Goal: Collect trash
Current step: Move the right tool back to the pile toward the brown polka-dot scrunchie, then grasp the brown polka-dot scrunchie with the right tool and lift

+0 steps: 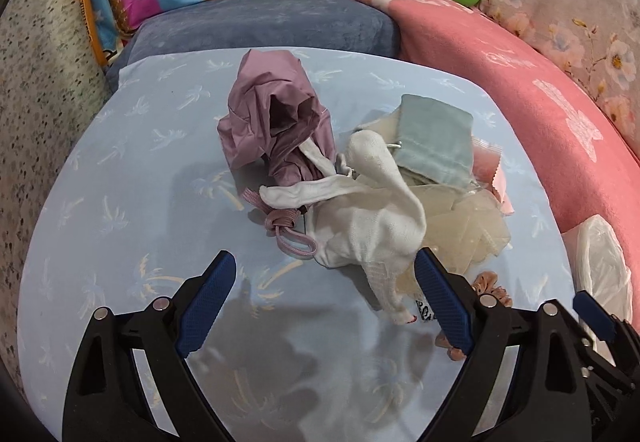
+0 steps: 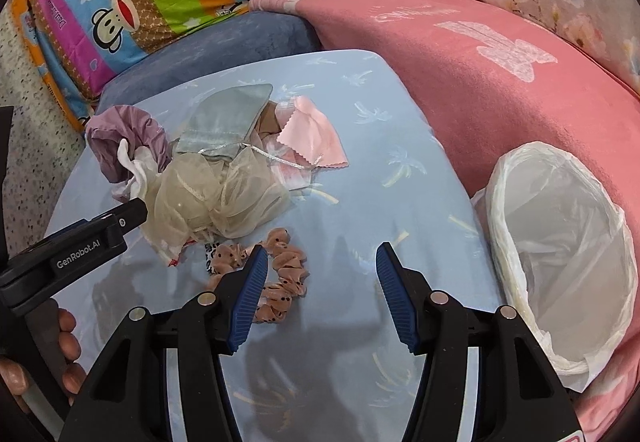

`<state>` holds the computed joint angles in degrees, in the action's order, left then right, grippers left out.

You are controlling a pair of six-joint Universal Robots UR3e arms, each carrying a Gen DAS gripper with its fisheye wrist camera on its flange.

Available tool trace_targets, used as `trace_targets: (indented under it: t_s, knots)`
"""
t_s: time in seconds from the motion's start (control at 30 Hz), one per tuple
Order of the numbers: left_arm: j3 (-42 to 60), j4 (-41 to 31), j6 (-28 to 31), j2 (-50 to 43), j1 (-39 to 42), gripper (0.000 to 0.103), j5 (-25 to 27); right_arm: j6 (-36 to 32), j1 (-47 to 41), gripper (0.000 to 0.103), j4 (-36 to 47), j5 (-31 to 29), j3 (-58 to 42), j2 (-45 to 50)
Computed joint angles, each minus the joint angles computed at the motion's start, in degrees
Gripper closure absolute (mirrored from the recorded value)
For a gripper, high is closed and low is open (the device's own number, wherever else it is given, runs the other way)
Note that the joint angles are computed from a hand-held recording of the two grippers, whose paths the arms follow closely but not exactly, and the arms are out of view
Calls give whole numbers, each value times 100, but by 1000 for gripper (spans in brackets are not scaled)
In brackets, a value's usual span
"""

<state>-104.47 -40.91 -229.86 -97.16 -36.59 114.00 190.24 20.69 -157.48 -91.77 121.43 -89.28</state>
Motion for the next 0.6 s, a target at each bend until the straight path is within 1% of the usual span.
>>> trace_targets:
  t_s: [0.13, 0.17, 0.23, 0.3, 0.33, 0.37, 0.4, 0.43, 0.47, 0.5, 0.53, 0.57, 0.6]
  knots:
    - [-69, 202, 130, -7, 44, 18, -45, 53, 88, 47, -62, -51, -165, 348]
    - [-132, 283, 192, 18, 79, 21, -82, 55, 93, 47, -65, -55, -193, 417]
    - [-237, 418, 289, 53, 169, 31, -227, 71, 117, 47, -73, -69, -244, 561]
    - [-384, 566, 383, 108, 294, 45, -420, 96, 135, 47, -87, -84, -261, 681]
    - [-432, 630, 417, 121, 327, 49, -477, 109, 154, 47, -90, -101, -270, 738]
    - [-511, 710, 482, 146, 370, 58, -553, 109, 164, 47, -81, -109, -270, 778]
    - [-541, 730, 520, 154, 386, 69, -598, 123, 180, 48, -81, -119, -271, 828]
    - [-592, 759, 567, 179, 419, 74, -667, 127, 187, 51, -95, -107, -255, 852]
    - [-622, 773, 591, 202, 440, 82, -719, 123, 186, 56, -112, -89, -224, 867]
    - [-668, 794, 598, 237, 463, 86, -766, 108, 180, 60, -117, -65, -200, 888]
    - [-680, 808, 590, 249, 462, 88, -775, 105, 184, 67, -110, -40, -183, 905]
    - [-694, 819, 584, 266, 451, 91, -759, 100, 188, 72, -117, -22, -160, 917]
    - [-703, 818, 574, 290, 432, 93, -729, 92, 237, 74, -193, -91, -129, 925]
